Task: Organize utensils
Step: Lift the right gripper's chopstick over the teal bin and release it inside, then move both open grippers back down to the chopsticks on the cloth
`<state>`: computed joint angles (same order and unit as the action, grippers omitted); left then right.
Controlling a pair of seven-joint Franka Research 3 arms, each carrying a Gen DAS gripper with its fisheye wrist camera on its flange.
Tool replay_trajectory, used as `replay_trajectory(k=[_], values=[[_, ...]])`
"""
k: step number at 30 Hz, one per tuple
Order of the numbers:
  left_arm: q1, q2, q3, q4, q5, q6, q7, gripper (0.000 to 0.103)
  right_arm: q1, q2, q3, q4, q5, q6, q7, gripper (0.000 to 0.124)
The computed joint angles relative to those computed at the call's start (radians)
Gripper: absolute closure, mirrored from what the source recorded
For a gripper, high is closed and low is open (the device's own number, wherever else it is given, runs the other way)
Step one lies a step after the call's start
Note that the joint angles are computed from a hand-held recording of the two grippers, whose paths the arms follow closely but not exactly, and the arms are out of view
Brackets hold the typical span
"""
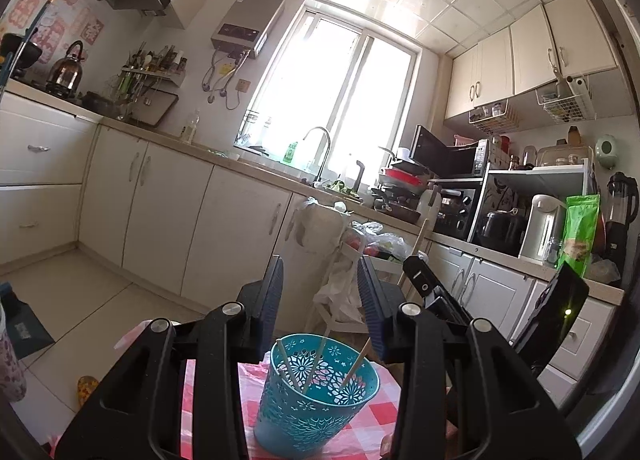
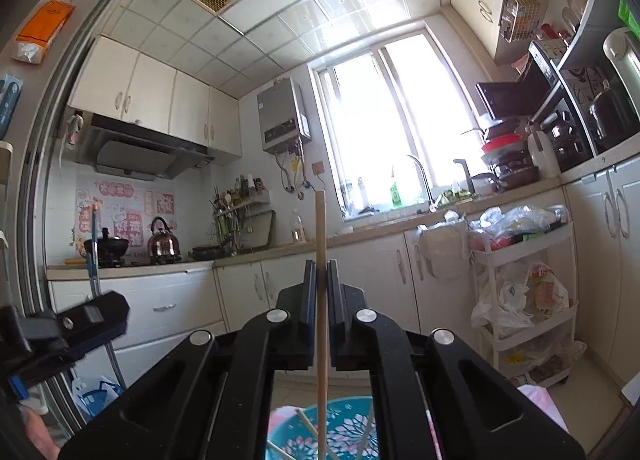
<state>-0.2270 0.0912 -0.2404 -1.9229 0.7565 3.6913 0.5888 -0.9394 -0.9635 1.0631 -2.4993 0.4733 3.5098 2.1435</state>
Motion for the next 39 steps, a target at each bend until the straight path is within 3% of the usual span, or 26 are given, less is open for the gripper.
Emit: replay_trajectory(k=[6, 11, 22, 26, 32, 39], values=[[-0.004, 0.014, -0.009, 0.015, 0.028, -0.032, -0.005, 0.067, -0.015, 0.038, 0.038, -0.026, -0.023, -0.055, 0.035, 0.118], [-0.003, -0.005, -0.012, -0.002, 0.046, -0.049, -0.018, 0.067, 0.022, 0.041, 0.035, -0.059, -0.068, -0.098, 0.082, 0.118], [-0.002, -0.097, 0.008, -0.093, 0.069, -0.028, -0.057, 0.067, 0.26, -0.144, -0.088, -0.17, -0.158, -0.3, 0.202, 0.111], [-0.005, -0.146, 0.026, -0.129, 0.12, -0.027, -0.11, 0.067, 0.37, -0.221, -0.123, -0.207, -0.195, -0.414, 0.246, 0.101], [-0.015, -0.215, 0.055, -0.171, 0.216, -0.033, -0.196, 0.065, 0.517, -0.269, -0.158, -0.25, -0.25, -0.569, 0.313, 0.096], [-0.024, -0.286, 0.09, -0.213, 0.299, -0.034, -0.269, 0.062, 0.621, -0.288, -0.181, -0.257, -0.318, -0.686, 0.392, 0.093]])
